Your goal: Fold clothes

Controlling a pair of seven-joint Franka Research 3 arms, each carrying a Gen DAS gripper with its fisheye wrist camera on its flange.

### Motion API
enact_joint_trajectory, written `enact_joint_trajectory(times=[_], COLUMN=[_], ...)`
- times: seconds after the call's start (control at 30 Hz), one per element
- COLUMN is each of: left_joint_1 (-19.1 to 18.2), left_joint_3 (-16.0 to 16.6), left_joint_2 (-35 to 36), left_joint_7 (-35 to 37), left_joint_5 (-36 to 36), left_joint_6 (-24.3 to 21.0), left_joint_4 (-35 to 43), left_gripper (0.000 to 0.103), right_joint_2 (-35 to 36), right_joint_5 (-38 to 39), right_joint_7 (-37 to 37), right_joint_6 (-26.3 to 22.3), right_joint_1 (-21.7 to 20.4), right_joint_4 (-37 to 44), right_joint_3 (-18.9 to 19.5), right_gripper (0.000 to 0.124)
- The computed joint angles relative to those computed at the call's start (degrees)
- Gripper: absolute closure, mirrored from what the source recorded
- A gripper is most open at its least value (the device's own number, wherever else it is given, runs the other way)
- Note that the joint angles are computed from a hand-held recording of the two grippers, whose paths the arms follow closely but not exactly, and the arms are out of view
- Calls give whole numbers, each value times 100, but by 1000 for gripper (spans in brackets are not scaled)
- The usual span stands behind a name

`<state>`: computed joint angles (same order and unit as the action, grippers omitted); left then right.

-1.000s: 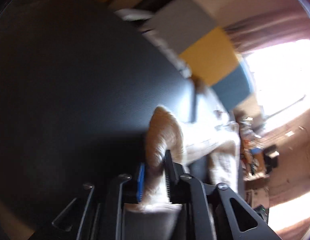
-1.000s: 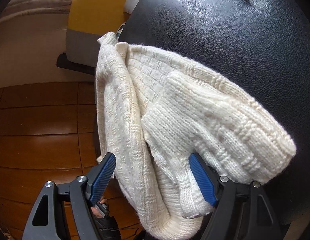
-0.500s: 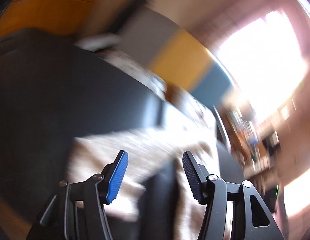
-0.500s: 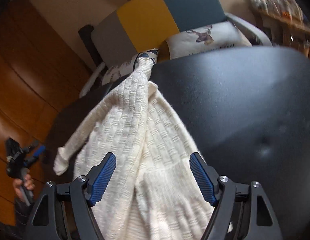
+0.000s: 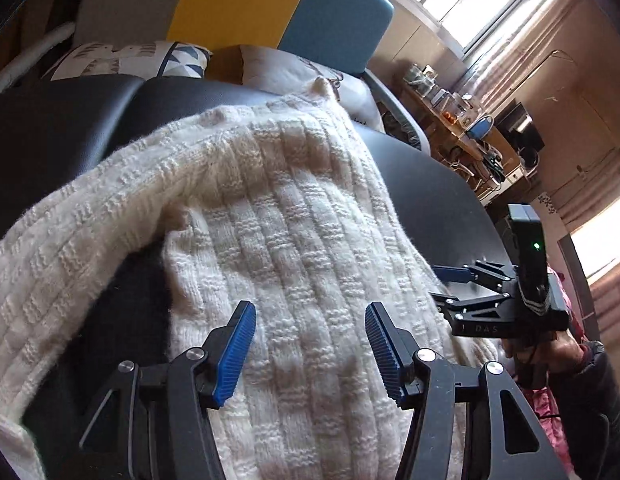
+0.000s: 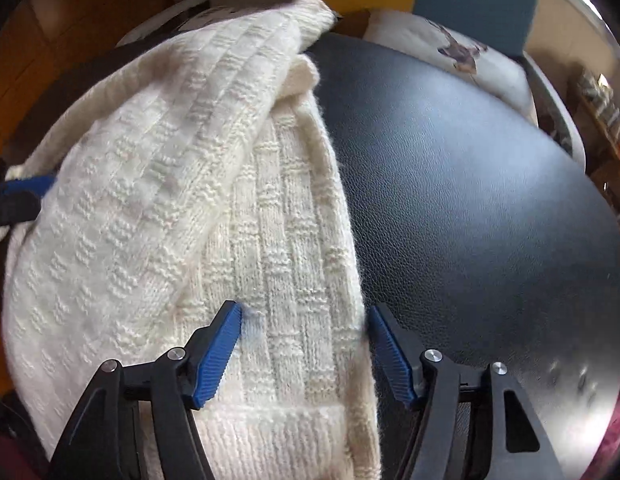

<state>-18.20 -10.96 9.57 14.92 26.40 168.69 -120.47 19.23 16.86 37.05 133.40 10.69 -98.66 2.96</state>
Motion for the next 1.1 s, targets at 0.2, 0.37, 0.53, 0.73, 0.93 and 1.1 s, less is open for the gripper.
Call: enact_joint_trajectory(times=[0.2, 0.37, 0.53, 0.73, 0.93, 1.1], left_joint_1=[-6, 81, 183, 257, 653, 667], left_joint_3=[-33, -183, -307, 81, 59, 13], left_joint_2=[43, -157, -312, -902, -519, 291], left_joint_7=[89, 420, 748, -549, 6, 1159], left_joint_5=[-317, -567, -1017, 587, 520, -15], left_joint_6=[145, 49, 142, -144, -670, -1108], left_joint_4=[-141, -364, -520, -547, 221, 1102], left_gripper=[42, 42, 42, 41, 34, 34], right_joint_2=[-590, -480, 75, 208, 1023, 2115], right_joint_5=[-543, -1597, -1537, 215, 1121, 685], right_joint_7=[-572, 268, 875, 498, 731, 1021], right_joint_6=[1238, 1785, 1007, 54, -1037, -1234], right_joint_1=[191, 249, -58, -691, -670, -265], right_joint_4=[-975, -829, -15, 1009, 2418, 3529], right_joint_3=[-38, -472, -514, -81, 198, 180], right_gripper=[113, 113, 108, 100, 99, 99])
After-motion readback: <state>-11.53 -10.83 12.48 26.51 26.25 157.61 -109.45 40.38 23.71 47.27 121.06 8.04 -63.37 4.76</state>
